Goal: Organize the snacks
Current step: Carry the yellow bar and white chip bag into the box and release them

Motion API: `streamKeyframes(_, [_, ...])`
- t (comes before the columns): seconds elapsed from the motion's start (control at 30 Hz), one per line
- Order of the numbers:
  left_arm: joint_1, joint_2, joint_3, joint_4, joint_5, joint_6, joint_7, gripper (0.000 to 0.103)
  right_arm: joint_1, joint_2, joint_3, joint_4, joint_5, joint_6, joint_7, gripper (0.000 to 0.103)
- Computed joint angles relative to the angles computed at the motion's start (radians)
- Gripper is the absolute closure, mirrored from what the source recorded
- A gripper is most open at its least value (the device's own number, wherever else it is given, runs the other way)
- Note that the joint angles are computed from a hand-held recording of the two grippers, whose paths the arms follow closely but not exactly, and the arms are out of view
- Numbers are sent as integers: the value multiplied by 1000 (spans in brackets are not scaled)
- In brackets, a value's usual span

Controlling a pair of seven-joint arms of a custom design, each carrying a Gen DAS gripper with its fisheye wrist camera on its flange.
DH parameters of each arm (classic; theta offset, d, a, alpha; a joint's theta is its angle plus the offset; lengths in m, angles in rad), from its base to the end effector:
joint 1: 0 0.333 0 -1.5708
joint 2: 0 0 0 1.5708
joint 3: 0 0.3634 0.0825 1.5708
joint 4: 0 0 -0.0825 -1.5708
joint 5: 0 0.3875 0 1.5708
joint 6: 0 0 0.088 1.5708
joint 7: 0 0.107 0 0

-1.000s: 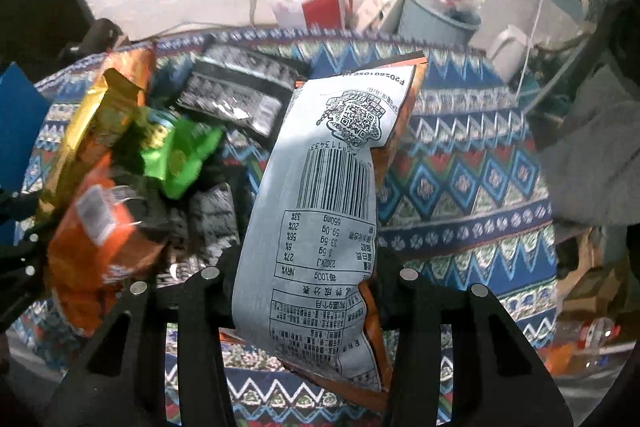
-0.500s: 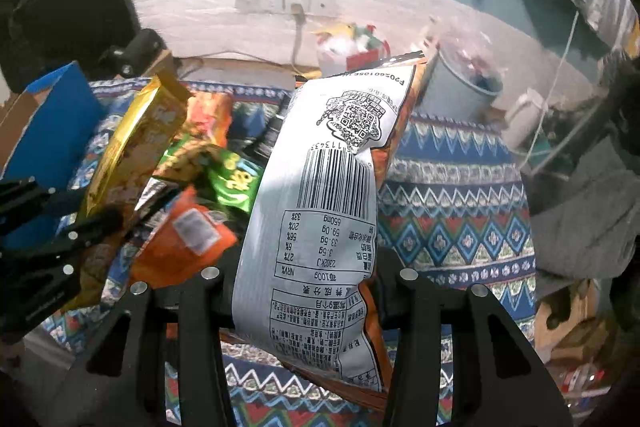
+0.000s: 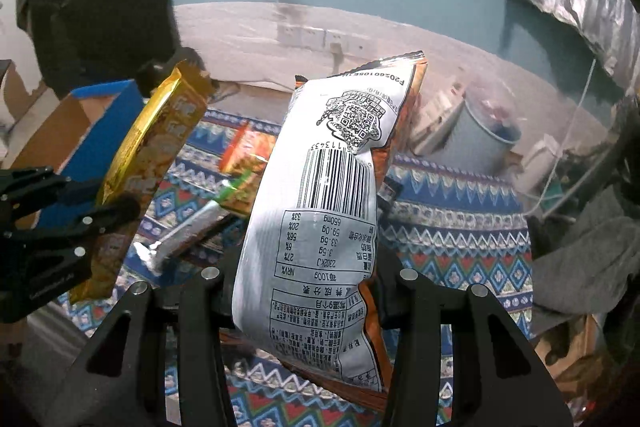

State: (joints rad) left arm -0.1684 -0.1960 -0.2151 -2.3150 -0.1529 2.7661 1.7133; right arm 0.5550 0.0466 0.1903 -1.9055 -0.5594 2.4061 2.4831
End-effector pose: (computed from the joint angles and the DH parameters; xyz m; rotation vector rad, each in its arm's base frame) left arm 0.4815 -0.1943 0.5390 -1.4729 2.2518 -0.7562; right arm 0.4565 0.4135 0.5684 -1.9975 1.6940 -0.5866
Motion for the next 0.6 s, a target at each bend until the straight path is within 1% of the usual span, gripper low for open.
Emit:
streamKeyframes(0.2, [15,-53,16,-27,-14,22,11,76,16,21,8,40,0,16,-17,59])
streamKeyframes(0.3, [19,-79,33,-36,-41,24,25,76,27,35,9,67,-2,21,-28,59])
streamKeyframes(0.6, [53,-133,53,-68,-65,49,43,76,74,103,9,176,-2,11,-71,59])
